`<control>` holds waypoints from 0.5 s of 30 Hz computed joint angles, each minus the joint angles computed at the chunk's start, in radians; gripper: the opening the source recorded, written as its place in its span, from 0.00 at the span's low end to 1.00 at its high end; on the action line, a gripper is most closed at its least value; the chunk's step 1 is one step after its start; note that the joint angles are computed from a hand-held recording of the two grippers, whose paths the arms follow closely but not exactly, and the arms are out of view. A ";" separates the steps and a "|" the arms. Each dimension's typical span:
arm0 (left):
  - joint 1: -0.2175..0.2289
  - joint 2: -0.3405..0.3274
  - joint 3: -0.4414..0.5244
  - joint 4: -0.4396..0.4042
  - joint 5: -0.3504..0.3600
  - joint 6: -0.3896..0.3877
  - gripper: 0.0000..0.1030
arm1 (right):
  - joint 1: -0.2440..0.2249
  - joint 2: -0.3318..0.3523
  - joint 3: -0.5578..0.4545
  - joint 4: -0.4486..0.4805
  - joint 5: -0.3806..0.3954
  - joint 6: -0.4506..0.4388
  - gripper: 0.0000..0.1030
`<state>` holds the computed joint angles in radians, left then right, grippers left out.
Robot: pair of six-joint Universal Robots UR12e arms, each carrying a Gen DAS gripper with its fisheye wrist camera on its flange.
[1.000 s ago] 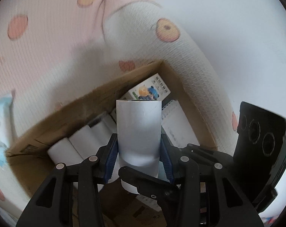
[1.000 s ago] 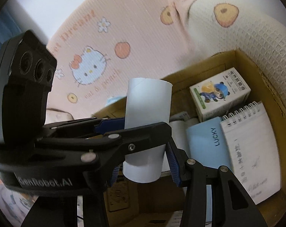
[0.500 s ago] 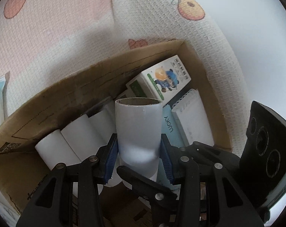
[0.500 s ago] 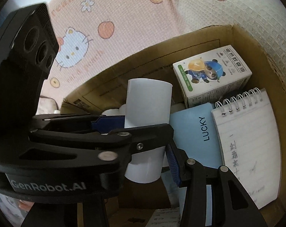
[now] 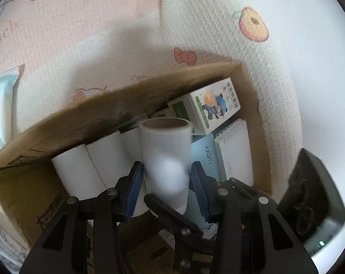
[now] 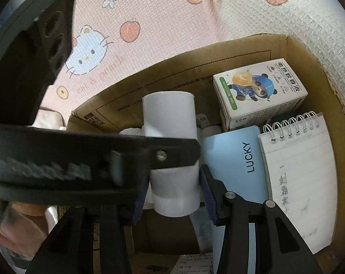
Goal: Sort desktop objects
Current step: 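Lower the paper tube into the box beside the rolls and open the left gripper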
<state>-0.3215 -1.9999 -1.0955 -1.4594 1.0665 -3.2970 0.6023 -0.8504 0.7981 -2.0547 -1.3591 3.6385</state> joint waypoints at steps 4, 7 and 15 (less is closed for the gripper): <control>0.003 0.011 0.001 -0.009 -0.005 0.021 0.46 | -0.006 -0.005 0.020 -0.030 0.032 0.026 0.41; -0.015 0.003 0.022 -0.028 0.086 0.034 0.28 | -0.002 0.004 0.000 -0.002 0.029 0.017 0.41; -0.021 -0.013 0.010 -0.051 0.091 0.025 0.24 | 0.013 0.004 -0.012 0.014 -0.008 0.008 0.41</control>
<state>-0.3426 -2.0126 -1.0853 -1.5107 1.1571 -3.2720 0.6156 -0.8468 0.7863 -2.0407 -1.3674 3.6464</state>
